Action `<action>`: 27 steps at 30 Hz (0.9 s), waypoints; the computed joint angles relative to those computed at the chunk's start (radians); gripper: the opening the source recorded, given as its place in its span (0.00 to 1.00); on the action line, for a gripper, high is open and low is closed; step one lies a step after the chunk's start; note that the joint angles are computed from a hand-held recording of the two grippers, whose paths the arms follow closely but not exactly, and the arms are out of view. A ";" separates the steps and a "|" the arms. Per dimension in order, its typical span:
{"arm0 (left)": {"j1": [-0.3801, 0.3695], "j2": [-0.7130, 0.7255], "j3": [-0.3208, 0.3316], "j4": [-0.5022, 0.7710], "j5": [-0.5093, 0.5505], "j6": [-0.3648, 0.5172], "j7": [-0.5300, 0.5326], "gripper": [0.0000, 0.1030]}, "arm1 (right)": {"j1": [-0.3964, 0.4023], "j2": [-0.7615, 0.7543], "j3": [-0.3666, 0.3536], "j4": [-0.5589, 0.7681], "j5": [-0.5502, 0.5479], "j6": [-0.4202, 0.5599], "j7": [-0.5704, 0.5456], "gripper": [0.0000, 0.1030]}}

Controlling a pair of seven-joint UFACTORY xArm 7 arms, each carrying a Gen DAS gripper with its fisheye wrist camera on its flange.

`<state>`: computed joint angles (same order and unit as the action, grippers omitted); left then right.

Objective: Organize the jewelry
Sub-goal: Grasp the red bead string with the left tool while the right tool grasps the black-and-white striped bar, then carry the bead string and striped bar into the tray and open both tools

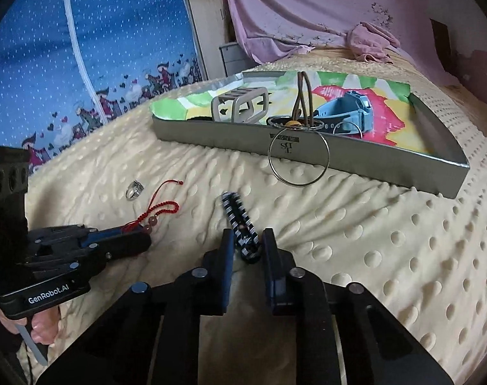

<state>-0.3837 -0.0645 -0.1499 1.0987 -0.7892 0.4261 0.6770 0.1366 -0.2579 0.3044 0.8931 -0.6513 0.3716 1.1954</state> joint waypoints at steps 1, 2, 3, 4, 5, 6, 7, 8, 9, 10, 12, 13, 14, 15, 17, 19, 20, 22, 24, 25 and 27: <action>-0.004 -0.008 -0.002 -0.008 -0.011 -0.013 0.017 0.08 | -0.003 -0.005 0.000 -0.007 -0.006 -0.012 0.010 0.14; -0.008 -0.014 -0.001 -0.013 -0.026 -0.020 0.038 0.08 | -0.009 -0.008 0.002 -0.013 -0.014 -0.025 0.019 0.14; -0.014 -0.022 0.000 -0.019 -0.047 -0.026 0.064 0.08 | -0.016 -0.014 0.006 -0.020 -0.027 -0.041 0.032 0.14; -0.021 -0.032 0.002 -0.027 -0.072 -0.035 0.096 0.08 | -0.027 -0.022 0.015 -0.027 -0.044 -0.056 0.051 0.14; -0.027 -0.040 0.004 -0.034 -0.087 -0.043 0.119 0.08 | -0.036 -0.027 0.022 -0.031 -0.056 -0.067 0.063 0.14; -0.032 -0.044 0.006 -0.037 -0.094 -0.050 0.130 0.08 | -0.045 -0.031 0.029 -0.034 -0.067 -0.075 0.072 0.14; -0.036 -0.049 0.007 -0.042 -0.102 -0.059 0.141 0.08 | -0.050 -0.033 0.034 -0.035 -0.072 -0.077 0.075 0.14; -0.040 -0.053 0.010 -0.045 -0.110 -0.064 0.148 0.08 | -0.057 -0.036 0.043 -0.034 -0.083 -0.076 0.084 0.14; -0.045 -0.059 0.015 -0.049 -0.131 -0.073 0.164 0.08 | -0.064 -0.041 0.049 -0.036 -0.093 -0.077 0.093 0.14; -0.050 -0.064 0.020 -0.051 -0.149 -0.076 0.180 0.08 | -0.078 -0.049 0.062 -0.038 -0.116 -0.081 0.113 0.14; -0.059 -0.076 0.026 -0.058 -0.184 -0.088 0.213 0.08 | -0.097 -0.064 0.081 -0.042 -0.147 -0.085 0.141 0.14; -0.062 -0.082 0.028 -0.062 -0.188 -0.090 0.221 0.08 | -0.104 -0.069 0.088 -0.042 -0.160 -0.085 0.150 0.14; -0.063 -0.084 0.028 -0.065 -0.181 -0.090 0.217 0.08 | -0.105 -0.070 0.088 -0.040 -0.161 -0.084 0.148 0.14; -0.064 -0.086 0.027 -0.068 -0.173 -0.088 0.210 0.08 | -0.104 -0.069 0.088 -0.038 -0.161 -0.082 0.143 0.14; -0.069 -0.095 0.037 -0.071 -0.186 -0.063 0.223 0.08 | -0.098 -0.066 0.084 -0.035 -0.154 -0.079 0.130 0.14; -0.073 -0.107 0.035 -0.084 -0.185 -0.069 0.228 0.08 | -0.092 -0.066 0.078 -0.035 -0.143 -0.077 0.119 0.14; -0.076 -0.113 0.037 -0.088 -0.185 -0.070 0.231 0.08 | -0.087 -0.068 0.075 -0.036 -0.134 -0.073 0.113 0.14; -0.083 -0.119 0.040 -0.094 -0.189 -0.074 0.236 0.08 | -0.079 -0.071 0.071 -0.041 -0.112 -0.065 0.105 0.14; -0.086 -0.118 0.044 -0.095 -0.190 -0.077 0.234 0.08 | -0.082 -0.077 0.075 -0.047 -0.106 -0.066 0.111 0.14; -0.086 -0.118 0.046 -0.095 -0.192 -0.080 0.231 0.08 | -0.094 -0.084 0.085 -0.050 -0.119 -0.065 0.128 0.14; -0.088 -0.117 0.049 -0.091 -0.199 -0.084 0.232 0.08 | -0.114 -0.096 0.101 -0.055 -0.142 -0.072 0.160 0.14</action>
<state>-0.4716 -0.1817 -0.1011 1.0079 -0.9877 0.3418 0.9085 0.0222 -0.3541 0.4052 0.8378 -0.7935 0.2997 1.3550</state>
